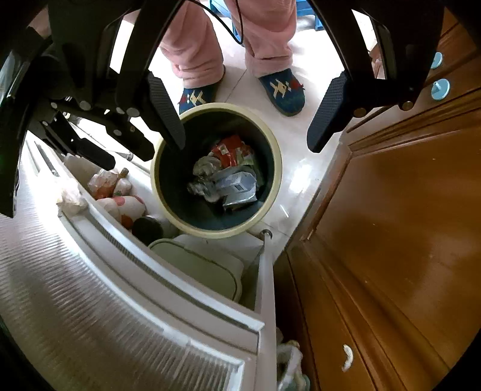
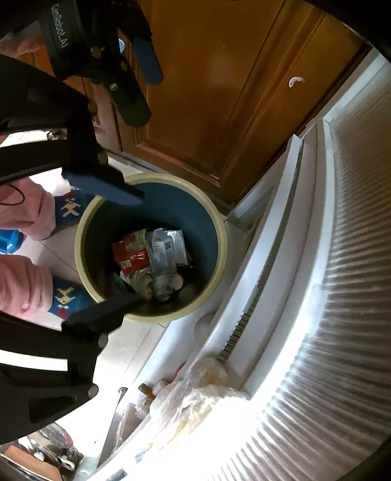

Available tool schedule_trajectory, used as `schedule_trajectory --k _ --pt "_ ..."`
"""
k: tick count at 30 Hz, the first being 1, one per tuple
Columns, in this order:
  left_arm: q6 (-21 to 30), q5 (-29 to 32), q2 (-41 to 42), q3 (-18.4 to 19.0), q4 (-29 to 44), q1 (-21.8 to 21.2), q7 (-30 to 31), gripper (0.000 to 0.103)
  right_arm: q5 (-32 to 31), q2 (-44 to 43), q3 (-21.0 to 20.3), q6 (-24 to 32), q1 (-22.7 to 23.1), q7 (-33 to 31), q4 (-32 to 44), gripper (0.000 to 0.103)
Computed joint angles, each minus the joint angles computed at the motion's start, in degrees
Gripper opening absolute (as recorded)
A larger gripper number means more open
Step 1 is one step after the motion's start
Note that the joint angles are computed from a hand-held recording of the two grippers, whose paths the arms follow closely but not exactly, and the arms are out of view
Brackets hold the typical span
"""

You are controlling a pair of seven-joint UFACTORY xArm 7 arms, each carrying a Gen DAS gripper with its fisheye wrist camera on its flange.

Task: Collect trash
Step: 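Raise both tools back over the counter toward the remaining trash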

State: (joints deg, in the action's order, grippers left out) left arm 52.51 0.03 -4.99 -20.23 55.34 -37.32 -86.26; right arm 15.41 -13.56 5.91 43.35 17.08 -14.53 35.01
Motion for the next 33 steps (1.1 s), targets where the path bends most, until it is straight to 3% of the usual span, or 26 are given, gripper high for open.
schedule_trajectory --k 8,18,28,33 --pt "7.06 0.66 -2.66 -0.47 4.68 0.19 -0.75 0.081 -0.06 -4.52 -0.28 4.58 0.09 1.80 1.86 0.068" --pt "20.63 3.83 -3.58 -2.28 17.45 0.33 -3.33 0.082 -0.61 -11.02 -1.42 17.01 -0.52 2.50 9.09 0.068" --pt "40.05 10.29 0.72 -4.92 39.29 -2.38 -7.03 0.082 1.10 -16.92 -3.14 32.13 -0.21 -3.32 20.92 0.068" --pt "54.66 17.05 8.44 -5.79 58.40 -8.03 -8.96 0.082 2.36 -17.61 -4.35 39.35 -0.16 -8.19 29.62 0.068"
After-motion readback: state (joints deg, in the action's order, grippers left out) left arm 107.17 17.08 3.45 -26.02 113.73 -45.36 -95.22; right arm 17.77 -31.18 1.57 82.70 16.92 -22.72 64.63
